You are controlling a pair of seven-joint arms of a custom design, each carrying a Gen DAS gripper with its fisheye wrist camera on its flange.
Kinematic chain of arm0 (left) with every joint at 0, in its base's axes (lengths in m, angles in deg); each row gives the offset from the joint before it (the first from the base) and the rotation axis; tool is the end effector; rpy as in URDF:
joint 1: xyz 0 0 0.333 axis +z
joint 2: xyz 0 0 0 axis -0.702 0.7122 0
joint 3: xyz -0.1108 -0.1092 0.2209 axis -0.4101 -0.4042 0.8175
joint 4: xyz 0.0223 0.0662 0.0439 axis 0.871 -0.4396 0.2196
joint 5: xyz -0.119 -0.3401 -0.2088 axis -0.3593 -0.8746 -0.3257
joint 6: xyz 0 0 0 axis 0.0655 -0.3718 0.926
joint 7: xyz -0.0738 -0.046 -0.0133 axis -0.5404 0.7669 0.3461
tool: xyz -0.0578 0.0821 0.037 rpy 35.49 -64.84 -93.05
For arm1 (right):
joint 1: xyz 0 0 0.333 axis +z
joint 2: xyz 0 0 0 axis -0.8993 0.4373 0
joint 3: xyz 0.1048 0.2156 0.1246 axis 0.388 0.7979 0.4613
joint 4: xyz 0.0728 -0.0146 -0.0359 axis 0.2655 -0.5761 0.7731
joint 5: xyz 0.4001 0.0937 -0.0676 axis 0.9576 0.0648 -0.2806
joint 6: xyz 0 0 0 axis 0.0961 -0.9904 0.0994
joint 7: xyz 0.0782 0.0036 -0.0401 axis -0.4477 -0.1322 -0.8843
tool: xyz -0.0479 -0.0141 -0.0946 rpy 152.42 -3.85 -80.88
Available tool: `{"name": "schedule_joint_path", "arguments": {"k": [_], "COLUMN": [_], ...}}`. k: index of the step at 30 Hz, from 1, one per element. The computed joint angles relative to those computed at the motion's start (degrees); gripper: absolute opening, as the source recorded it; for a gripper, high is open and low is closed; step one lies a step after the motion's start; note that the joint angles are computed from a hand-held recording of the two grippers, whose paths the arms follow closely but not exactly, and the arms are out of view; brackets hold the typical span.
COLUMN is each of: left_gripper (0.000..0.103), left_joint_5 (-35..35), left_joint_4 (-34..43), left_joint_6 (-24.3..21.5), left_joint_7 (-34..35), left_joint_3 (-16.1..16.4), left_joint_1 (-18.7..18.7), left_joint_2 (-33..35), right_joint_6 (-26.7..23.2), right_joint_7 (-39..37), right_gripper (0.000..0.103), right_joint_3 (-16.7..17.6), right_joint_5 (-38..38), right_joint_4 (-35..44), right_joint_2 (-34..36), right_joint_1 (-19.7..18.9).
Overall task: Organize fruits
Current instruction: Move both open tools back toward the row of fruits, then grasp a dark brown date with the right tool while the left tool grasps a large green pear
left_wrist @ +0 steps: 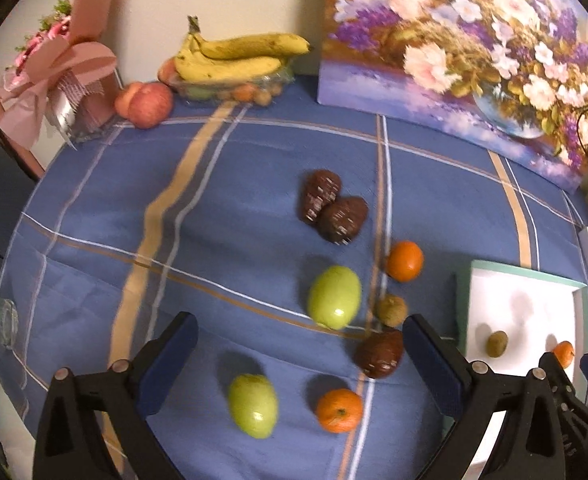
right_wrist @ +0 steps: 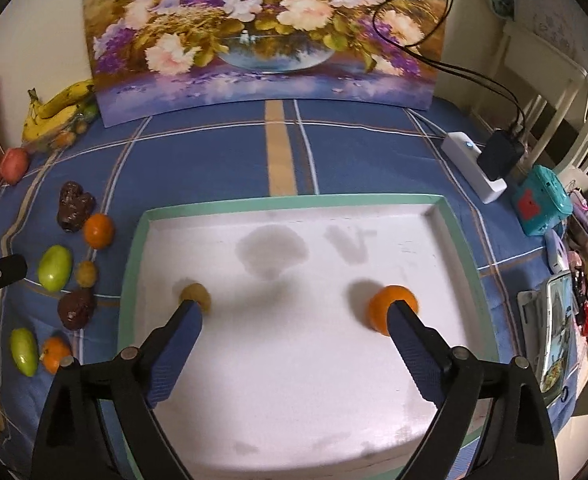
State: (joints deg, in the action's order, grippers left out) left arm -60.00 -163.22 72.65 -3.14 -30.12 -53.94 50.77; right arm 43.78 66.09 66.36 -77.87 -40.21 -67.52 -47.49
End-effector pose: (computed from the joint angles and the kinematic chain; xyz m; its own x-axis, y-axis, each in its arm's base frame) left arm 0.6654 -0.1910 0.5038 -0.1648 -0.9862 0.0181 -0.8994 0.1428 -0.4131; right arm 0.5500 0.2043 0.4850 -0.4591 -0.8859 0.0664 -0.7769 0.3641 -0.5137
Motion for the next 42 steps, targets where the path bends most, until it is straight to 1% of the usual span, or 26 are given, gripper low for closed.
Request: {"name": "schedule_joint_path", "arguments": {"k": [4,7,9,13,17,20,25,29,30,32,33,36,37,38,39,42], "left_gripper": [0.103,0.103,0.103,0.103,0.103,0.103,0.102,0.098,0.098,0.097,0.097,0.092,0.091,0.091,0.09,0.084], "left_joint_5": [1.38,0.58,-0.56,-5.13,-9.99,-13.55,-14.24,-15.82,-16.14,-16.55,-16.89,-17.1,-17.04,-17.07,-17.49,-18.44], "left_joint_4": [0.29,0.32,0.72,0.7,-0.5,-1.86,-4.05,-6.15,-6.46,-7.43,-7.9,-8.73,-8.69,-8.59,-8.68,-8.19], "left_joint_6": [0.47,0.5,-0.07,-0.43,0.12,0.43,0.29,0.06,-0.23,-0.73,-1.01,-2.36,-3.09,-3.87,-4.58,-7.08], "left_joint_7": [0.64,1.85,2.54,4.06,5.62,5.62,4.14,3.8,3.73,3.8,4.09,4.1,3.91,3.67,3.65,3.9], "left_joint_3": [0.81,1.01,1.06,0.98,0.85,0.89,1.16,1.05,1.02,0.93,0.87,0.76,0.74,0.71,0.63,0.45], "left_joint_1": [0.69,1.75,2.5,4.59,6.45,7.57,7.96,8.3,8.35,8.35,8.38,8.21,8.12,8.04,8.03,7.99], "left_joint_2": [-0.12,-0.37,-0.35,-0.87,-2.08,-3.11,-4.44,-5.65,-5.81,-6.29,-6.47,-6.46,-6.24,-5.97,-5.73,-4.67], "right_joint_6": [4.06,6.24,8.89,11.9,17.52,18.74,22.46,22.69,23.42,25.47,26.01,25.28,24.88,24.73,24.21,22.76], "right_joint_7": [1.58,1.81,0.55,-0.87,-0.9,-2.03,-2.98,-4.46,-5.12,-6.62,-7.84,-9.46,-10.12,-10.64,-11.62,-14.18], "right_gripper": [0.094,0.094,0.094,0.094,0.094,0.094,0.094,0.093,0.092,0.088,0.088,0.088,0.082,0.068,0.064,0.063], "right_joint_3": [-0.11,-0.02,-0.13,-0.15,-0.43,-0.28,-0.38,-0.28,-0.29,-0.38,-0.37,-0.3,-0.28,-0.32,-0.3,-0.33], "right_joint_5": [0.65,0.11,0.53,2.13,4.82,5.58,6.18,5.63,5.87,7.66,9.15,9.78,10.07,10.42,11.18,13.26], "right_joint_4": [-0.33,0.06,-0.1,0.59,0.14,2.0,2.83,3.7,3.79,3.43,3.66,5.11,5.82,6.2,6.89,8.36], "right_joint_2": [0.3,0.92,1.18,2.33,2.85,4.35,5.09,5.59,5.77,5.87,6.2,7.47,8.13,8.53,9.18,10.75], "right_joint_1": [-0.03,0.13,0.25,0.62,0.7,1.08,1.56,1.99,2.06,2.08,2.1,2.41,2.54,2.62,2.68,2.82]}}
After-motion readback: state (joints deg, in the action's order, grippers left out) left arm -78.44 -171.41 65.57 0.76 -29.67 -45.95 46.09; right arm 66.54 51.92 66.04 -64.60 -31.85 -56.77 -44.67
